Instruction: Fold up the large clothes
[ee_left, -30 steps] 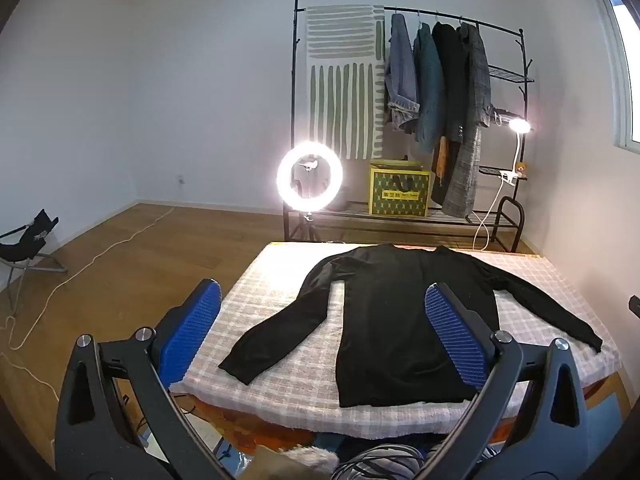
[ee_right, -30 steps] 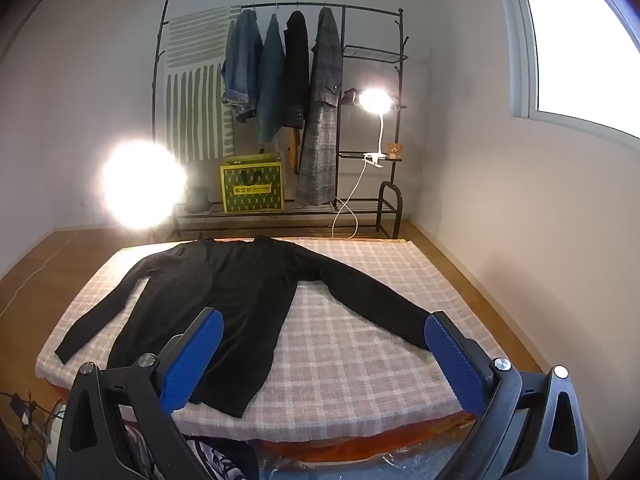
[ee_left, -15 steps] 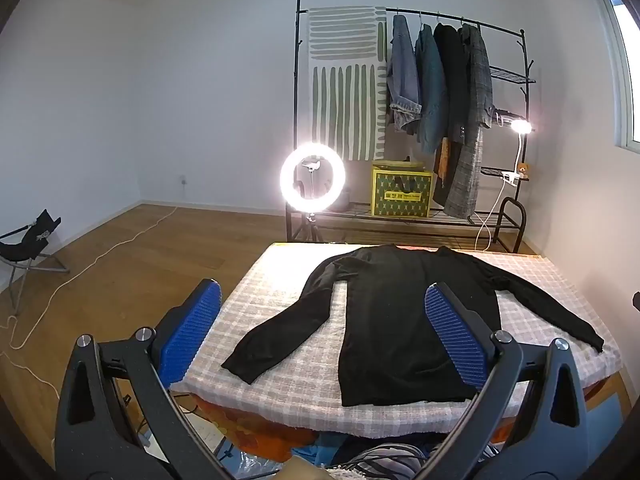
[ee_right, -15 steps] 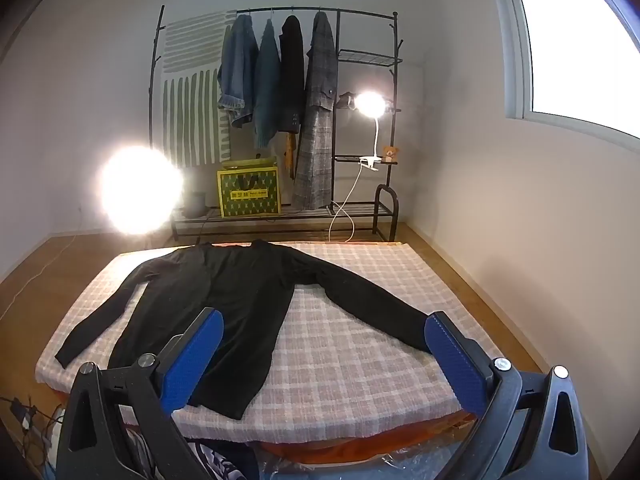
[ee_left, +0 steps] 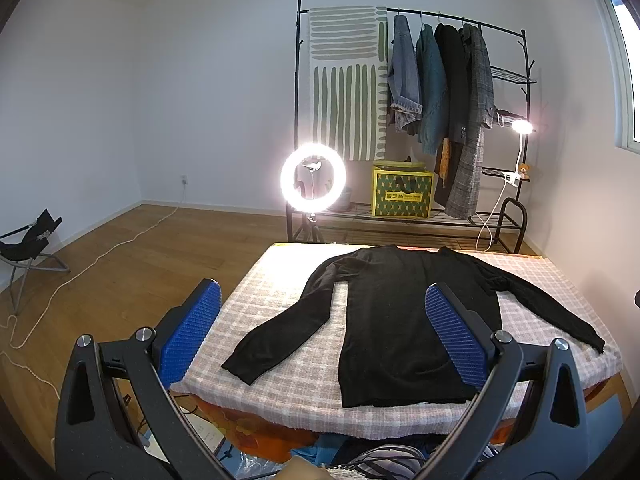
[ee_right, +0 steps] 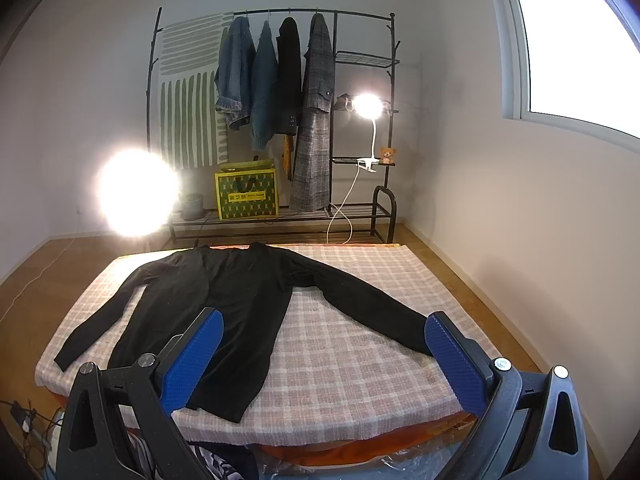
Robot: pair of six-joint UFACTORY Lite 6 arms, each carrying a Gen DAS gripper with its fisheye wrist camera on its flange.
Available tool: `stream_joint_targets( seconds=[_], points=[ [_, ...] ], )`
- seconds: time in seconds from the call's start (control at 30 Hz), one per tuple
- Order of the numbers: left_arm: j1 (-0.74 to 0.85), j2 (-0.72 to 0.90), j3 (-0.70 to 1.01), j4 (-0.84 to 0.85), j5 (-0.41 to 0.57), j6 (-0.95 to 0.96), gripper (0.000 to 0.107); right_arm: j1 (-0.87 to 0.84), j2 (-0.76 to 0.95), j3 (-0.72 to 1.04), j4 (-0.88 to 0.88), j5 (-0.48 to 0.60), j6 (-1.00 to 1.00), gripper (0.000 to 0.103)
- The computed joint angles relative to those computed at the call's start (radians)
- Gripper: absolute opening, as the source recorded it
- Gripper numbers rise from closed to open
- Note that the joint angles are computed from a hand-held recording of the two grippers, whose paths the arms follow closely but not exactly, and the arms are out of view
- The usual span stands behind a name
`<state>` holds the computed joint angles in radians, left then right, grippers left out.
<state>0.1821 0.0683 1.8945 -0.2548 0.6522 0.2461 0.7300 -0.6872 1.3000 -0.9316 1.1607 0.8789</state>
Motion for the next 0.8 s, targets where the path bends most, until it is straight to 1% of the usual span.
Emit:
stream_joint_targets(
  seconds=[0.13,0.37,0.6,0.8],
  points=[
    [-0.002,-0.001,0.0,0.009,0.0,-0.007,0.103,-0.026,0.016,0.018,0.014,-0.014,-0.016,0.102],
    [-0.006,-0.004,-0.005,0.013,-0.004,-0.012,0.103,-0.009,0.039,0.032,-0.014,0.005,0.011,0.102],
    [-0.008,-0.004,-0.004,0.02,-0.003,-0.017,0.103,0.081,0.04,0.033,-0.095,0.076,0.061,0.102],
    [0.004,-0.007,-0.009,0.001,0.002,0.006,0.103,0.059,0.037,0.032,-0.08,0.055,0.049,0.102]
  ],
)
